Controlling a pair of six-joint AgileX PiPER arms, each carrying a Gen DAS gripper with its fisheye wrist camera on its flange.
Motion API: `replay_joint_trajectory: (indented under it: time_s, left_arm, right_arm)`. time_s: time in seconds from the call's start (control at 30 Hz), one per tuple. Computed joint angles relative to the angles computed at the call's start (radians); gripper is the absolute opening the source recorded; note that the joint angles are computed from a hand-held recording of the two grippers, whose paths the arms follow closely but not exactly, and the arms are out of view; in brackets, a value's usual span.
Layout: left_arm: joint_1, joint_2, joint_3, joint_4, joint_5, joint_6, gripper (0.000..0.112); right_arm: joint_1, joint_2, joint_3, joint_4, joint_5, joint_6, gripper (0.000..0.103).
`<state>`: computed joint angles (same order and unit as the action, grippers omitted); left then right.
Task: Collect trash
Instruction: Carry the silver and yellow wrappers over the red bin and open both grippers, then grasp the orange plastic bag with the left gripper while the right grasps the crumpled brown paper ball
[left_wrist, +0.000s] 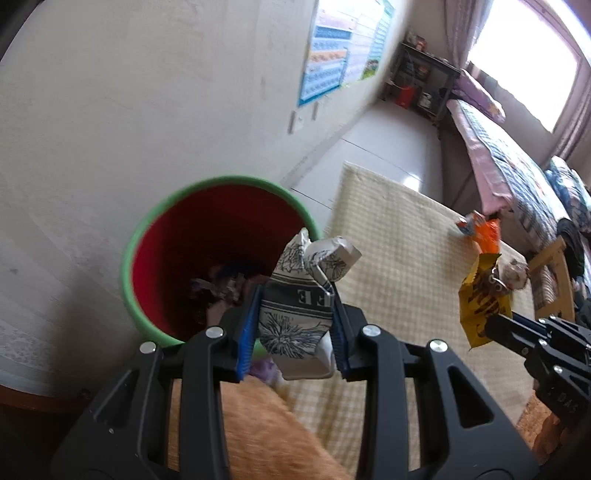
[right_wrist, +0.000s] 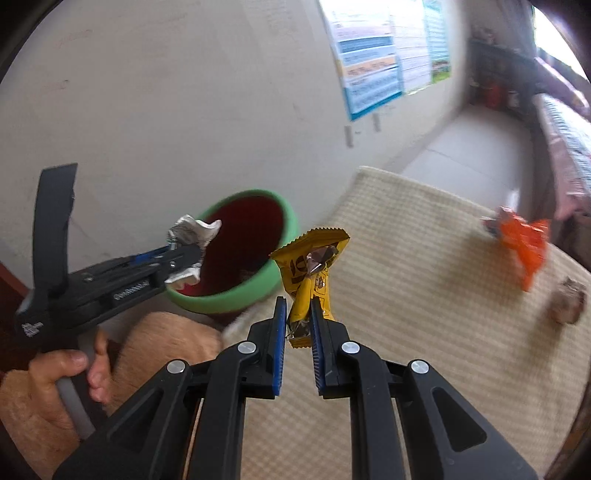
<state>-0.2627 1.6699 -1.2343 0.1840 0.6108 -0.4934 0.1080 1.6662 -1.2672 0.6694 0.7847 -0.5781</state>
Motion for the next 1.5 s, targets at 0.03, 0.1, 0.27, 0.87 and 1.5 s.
replay_joint_trajectory:
  time_s: [0.03,0.1,0.27,0.87,1.5]
  left_arm:
    - [0.018,-0.005,0.005,0.006,0.0,-0.003,0.033]
    - [0.06,-0.01,0.01,0.008,0.001,0.001,0.033]
    - [0.16,0.022,-0.014,-0.038,0.021,0.068,0.033]
    - [0.198,0.067,-0.048,-0.034,0.005,0.057,0.061]
    - [-0.091,0.19,-0.21,-0.029,0.091,0.025,0.065]
  right_arm:
    - [0.01,0.023,-0.029,0.017,0.015,-0.004,0.013]
    - [0.032,0.066,-0.09,0.031,0.039,-0.005,0.013]
    - [0.113,0.21,-0.307,-0.005,0.104,0.057,0.015]
    - [0.135,0.235,-0.287,-0.1,-0.043,0.11,0.055]
    - [-0.537,0.534,-0.51,-0.397,0.034,0.507,0.063]
